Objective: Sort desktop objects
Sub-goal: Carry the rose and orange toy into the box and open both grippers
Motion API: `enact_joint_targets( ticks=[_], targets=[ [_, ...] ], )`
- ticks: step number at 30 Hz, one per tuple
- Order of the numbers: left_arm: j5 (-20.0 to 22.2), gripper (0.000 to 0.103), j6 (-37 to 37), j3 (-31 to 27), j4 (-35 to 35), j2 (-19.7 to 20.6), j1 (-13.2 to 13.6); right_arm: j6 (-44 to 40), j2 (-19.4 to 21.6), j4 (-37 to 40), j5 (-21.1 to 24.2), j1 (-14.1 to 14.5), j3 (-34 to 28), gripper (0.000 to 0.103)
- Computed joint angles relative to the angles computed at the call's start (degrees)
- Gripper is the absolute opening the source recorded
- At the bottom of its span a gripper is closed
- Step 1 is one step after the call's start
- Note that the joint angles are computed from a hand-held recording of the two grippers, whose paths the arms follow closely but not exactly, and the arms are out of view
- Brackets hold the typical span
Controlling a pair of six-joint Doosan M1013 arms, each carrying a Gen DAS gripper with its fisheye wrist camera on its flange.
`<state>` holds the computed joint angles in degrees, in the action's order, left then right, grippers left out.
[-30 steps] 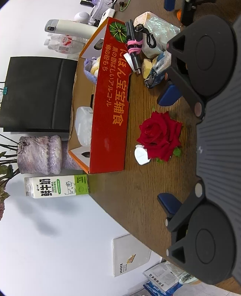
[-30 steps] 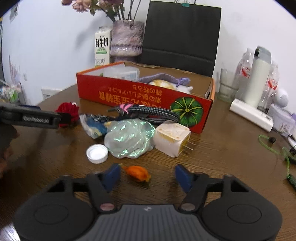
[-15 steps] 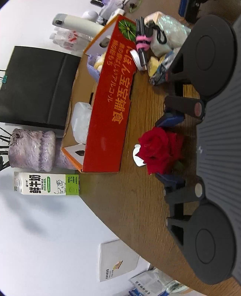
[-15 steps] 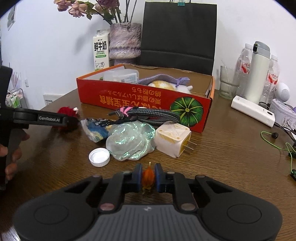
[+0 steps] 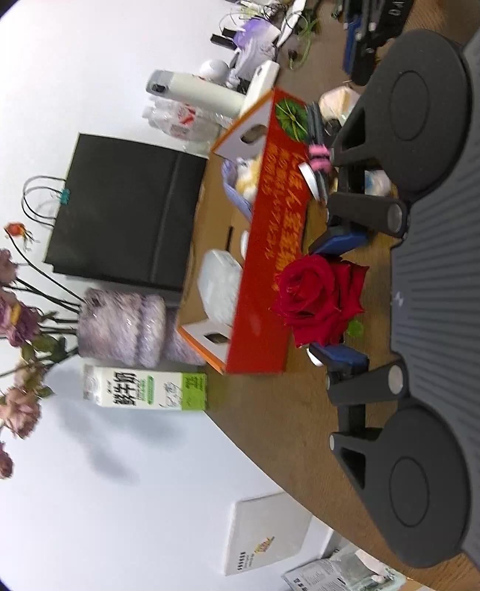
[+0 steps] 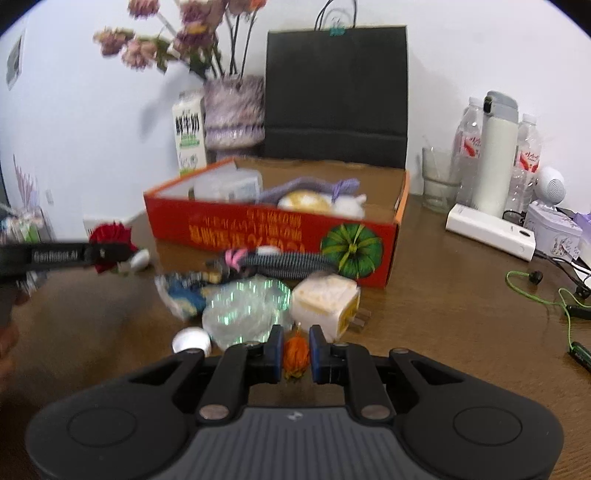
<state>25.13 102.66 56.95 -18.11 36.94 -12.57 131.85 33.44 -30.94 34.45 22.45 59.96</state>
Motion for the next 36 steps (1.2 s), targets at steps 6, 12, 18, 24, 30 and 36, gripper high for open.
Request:
enact_joint_targets(
  ticks=[6,12,18,24,30,36],
  targets=[
    [-1.24,0.052,1.74,-4.17,-0.67,1.28,-1.14,2.59,1.29,-5.0,-0.92,-0.58,-4.09,0.013],
    [-2.49,0.053,-2.57,-10.91,-3.15,4.63,-2.15,5.16,5.62,-6.35,-1.63,-1.86,-12.33,0.013],
    [2.15,0.053,-9.05,-21.75,2.56,10.65,-3.12,2.47,11.52,-1.97,1.79,-2.96,-22.26,0.013],
    [11.29,0.053,-11.91,-35.52,7.87,18.53,-3.47,-2.12,17.37,0.07,7.6,-3.72,-31.4,0.013],
    [19.52,0.053,-13.02,-46.42,11.0,24.54,-3.42,-5.93,20.61,4.23,12.15,-4.58,-36.82,0.013],
    [18.23,0.071,-12.88,-44.33,11.92,23.64,-3.54,-6.51,21.51,4.98,14.41,-4.61,-38.44,0.016]
  ],
)
